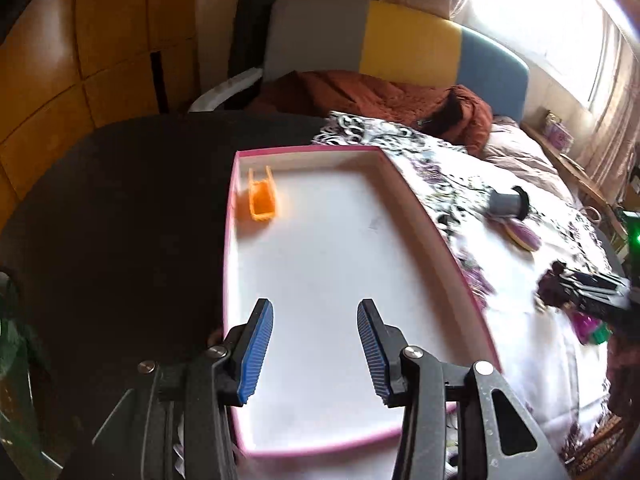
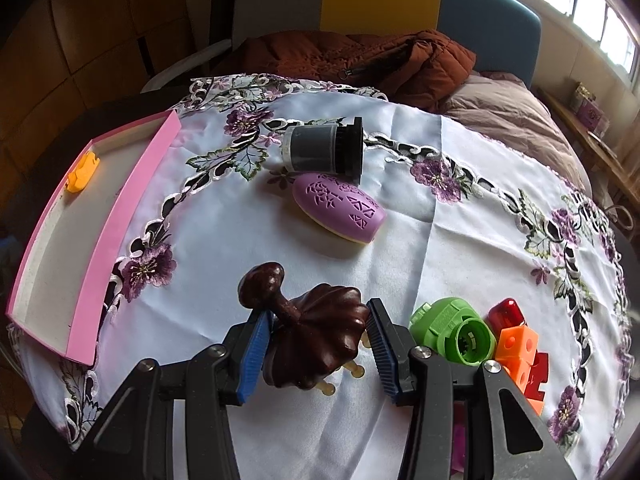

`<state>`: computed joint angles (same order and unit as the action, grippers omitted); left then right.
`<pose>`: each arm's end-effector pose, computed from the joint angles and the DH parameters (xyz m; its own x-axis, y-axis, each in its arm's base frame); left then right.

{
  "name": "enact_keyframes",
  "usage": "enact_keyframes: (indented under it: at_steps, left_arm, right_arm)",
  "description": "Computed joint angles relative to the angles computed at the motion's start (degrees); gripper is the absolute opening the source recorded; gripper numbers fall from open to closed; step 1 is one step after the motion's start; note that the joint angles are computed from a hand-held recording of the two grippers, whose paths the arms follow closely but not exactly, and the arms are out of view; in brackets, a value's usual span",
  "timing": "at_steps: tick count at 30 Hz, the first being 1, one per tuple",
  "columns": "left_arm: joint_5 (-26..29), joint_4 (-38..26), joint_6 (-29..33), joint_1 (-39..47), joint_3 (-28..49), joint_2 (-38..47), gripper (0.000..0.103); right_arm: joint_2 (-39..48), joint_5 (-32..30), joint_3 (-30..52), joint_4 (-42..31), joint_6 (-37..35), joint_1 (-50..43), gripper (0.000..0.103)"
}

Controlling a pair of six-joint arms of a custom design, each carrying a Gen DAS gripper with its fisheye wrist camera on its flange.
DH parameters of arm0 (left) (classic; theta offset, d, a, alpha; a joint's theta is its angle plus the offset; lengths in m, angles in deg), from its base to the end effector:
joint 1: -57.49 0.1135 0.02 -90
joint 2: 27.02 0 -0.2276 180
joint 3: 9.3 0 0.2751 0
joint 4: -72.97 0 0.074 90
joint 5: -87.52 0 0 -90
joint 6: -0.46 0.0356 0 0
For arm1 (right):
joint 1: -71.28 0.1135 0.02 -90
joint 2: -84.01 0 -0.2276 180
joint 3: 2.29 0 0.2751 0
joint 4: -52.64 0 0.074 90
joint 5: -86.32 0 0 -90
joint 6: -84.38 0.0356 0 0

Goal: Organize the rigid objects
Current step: 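Carry the brown comb toy with the right tool over the tray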

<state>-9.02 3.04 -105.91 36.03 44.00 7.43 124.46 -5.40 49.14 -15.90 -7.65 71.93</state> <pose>0.1517 -0.0553 0.2460 -0.7784 0.0051 -0.6277 0.0808 0.9925 -0.0920 0.1756 0.0031 0.2211 -0.8424 -0.0450 -0.5370 -0.0573 0.9983 0.0063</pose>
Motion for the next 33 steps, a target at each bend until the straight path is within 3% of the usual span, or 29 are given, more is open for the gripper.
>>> enact_keyframes:
  at_steps: [11, 18, 33]
  left_arm:
    - [-9.18, -5.37, -7.74, -14.52, -1.49, -6.95, 0.044]
    - [-7.75, -7.39, -7.33, -14.07, -1.71, -8.34, 0.044]
    - [0.08, -10.73, -1.59, -3.11, -4.55, -14.41, 0.044]
  right_arm:
    - [0.19, -1.34, 0.15, -0.22, 0.55, -1.25, 0.048]
    - [-0.13, 0.45, -0.67, 0.64, 0.41, 0.71, 0.048]
    - [-1.50, 8.32, -2.24, 1.71, 2.99, 6.67, 0.047]
